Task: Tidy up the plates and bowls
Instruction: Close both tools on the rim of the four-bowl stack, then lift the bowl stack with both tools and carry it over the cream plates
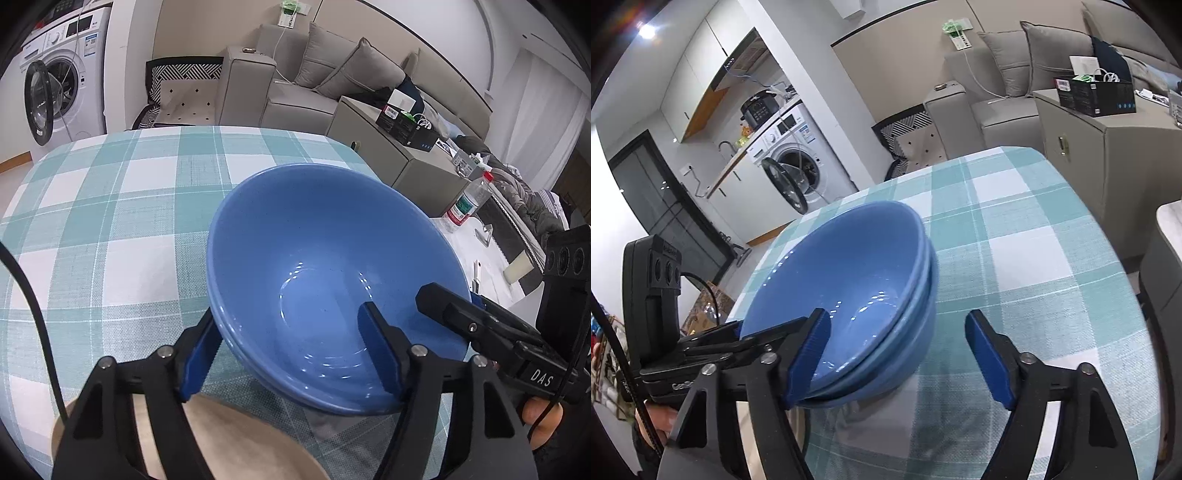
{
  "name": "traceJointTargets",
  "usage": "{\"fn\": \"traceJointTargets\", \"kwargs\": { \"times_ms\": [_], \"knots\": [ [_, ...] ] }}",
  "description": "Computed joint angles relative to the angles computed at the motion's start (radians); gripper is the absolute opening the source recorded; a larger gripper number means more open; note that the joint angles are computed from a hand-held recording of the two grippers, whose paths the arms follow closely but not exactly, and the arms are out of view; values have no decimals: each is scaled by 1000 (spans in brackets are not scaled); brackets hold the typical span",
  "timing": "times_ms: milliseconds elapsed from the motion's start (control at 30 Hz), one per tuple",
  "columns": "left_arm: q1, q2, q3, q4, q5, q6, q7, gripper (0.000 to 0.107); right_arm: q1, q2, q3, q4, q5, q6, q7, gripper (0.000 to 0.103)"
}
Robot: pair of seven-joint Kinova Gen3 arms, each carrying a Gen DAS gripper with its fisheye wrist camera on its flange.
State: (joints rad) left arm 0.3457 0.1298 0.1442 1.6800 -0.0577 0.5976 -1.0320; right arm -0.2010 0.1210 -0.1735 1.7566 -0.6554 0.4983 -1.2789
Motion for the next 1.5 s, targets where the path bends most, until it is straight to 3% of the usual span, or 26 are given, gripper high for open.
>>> {"fn": "traceJointTargets", "kwargs": {
  "times_ms": [200, 567, 1500],
  "knots": [
    [-8, -7, 1, 8, 13, -3, -10, 65, 0, -4, -22, 13, -23, -35, 55, 63],
    [37, 0, -8, -12, -110, 42, 82, 57, -35, -4, -13, 18, 57, -75, -12, 62],
    [52, -41, 6, 3, -220, 61, 182, 56, -32, -29, -23, 34, 10, -85, 50, 62]
  ]
}}
